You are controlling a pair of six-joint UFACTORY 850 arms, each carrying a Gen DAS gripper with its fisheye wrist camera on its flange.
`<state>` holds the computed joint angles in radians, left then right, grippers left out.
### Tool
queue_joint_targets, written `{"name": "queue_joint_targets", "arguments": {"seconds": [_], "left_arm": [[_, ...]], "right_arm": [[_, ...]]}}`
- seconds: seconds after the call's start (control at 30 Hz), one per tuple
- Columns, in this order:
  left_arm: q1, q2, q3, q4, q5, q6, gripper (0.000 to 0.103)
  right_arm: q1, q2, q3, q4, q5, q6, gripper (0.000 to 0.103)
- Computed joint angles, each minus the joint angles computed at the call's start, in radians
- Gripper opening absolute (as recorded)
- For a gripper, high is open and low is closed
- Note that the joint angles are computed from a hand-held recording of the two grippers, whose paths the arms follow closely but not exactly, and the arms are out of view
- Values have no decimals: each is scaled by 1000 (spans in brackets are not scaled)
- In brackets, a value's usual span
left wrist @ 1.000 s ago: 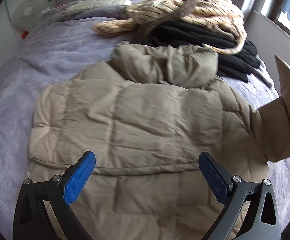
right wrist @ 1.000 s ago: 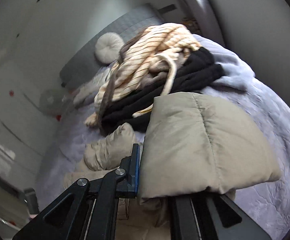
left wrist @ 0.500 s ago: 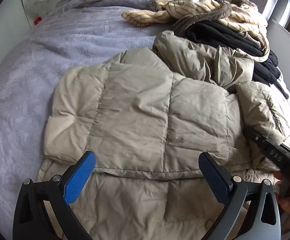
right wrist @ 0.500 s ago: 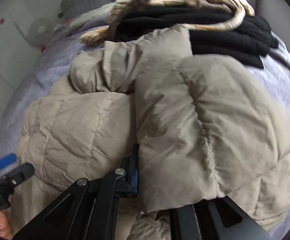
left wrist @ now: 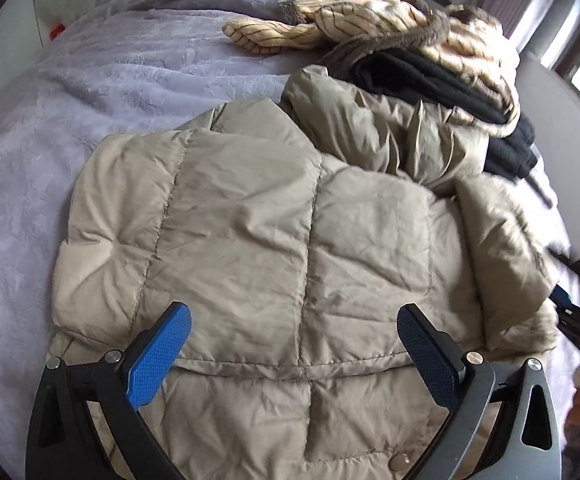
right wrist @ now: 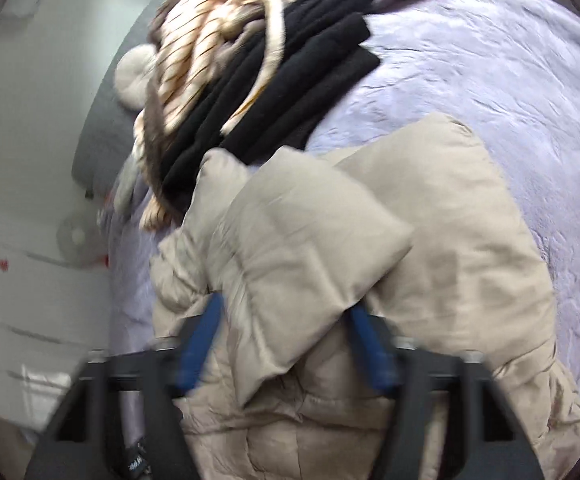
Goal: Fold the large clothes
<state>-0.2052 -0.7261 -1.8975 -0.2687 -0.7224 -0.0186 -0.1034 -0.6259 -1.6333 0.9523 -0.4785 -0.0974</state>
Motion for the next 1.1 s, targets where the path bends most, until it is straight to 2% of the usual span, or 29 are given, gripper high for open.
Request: {"name": "queue_joint_targets", "arguments": {"seconds": [0.03, 0.1, 0.2, 0.3, 0.33, 0.4, 0.43, 0.47, 0.57, 0.67, 0.8, 0.87, 0.9, 0.97, 1.0, 1.03, 1.1], "left_arm": [[11, 3, 6, -47, 2, 30, 103], [30, 12, 19, -136, 5, 96, 103], [72, 21, 37, -357, -10, 252, 103], [114, -1, 17, -584, -93, 376, 103], [127, -21, -2, -661, -143, 410, 103], [138, -47, -26, -744, -195, 434, 103], [140, -57, -33, -772, -210, 439, 103], [141, -68, -40, -794, -223, 436, 103], [148, -105, -61, -881, -290, 431, 103], [143, -120, -66, -902, -300, 431, 103], [123, -170, -136, -801, -297, 371, 103], [103, -203, -198, -700, -289, 318, 103], [96, -208, -210, -674, -282, 309, 100], [77, -214, -245, -582, -260, 277, 64], [68, -224, -273, -535, -266, 256, 24], [64, -227, -283, -521, -268, 251, 11], [68, -176, -208, -547, -230, 300, 11]], "right_arm": [[2, -4, -6, 24, 7, -27, 11], [25, -7, -36, -15, 19, -68, 9], [85, -27, -112, -117, -6, -154, 9], [159, -81, -219, -309, -86, -160, 10], [181, -103, -254, -372, -121, -142, 11], [208, -140, -306, -462, -193, -100, 31], [215, -148, -315, -485, -221, -80, 54], [213, -139, -295, -471, -231, -81, 69], [187, -79, -194, -436, -233, -100, 70], [136, -16, -90, -451, -231, -53, 70], [24, 54, 50, -313, -216, 26, 70], [-34, 88, 128, -166, -181, 4, 70], [-52, 96, 150, -109, -160, -18, 70], [-67, 98, 160, -106, -122, -12, 65], [-69, 92, 153, -128, -112, 7, 49], [-70, 83, 138, -145, -112, 22, 41], [-70, 70, 121, -142, -101, 5, 14]]}}
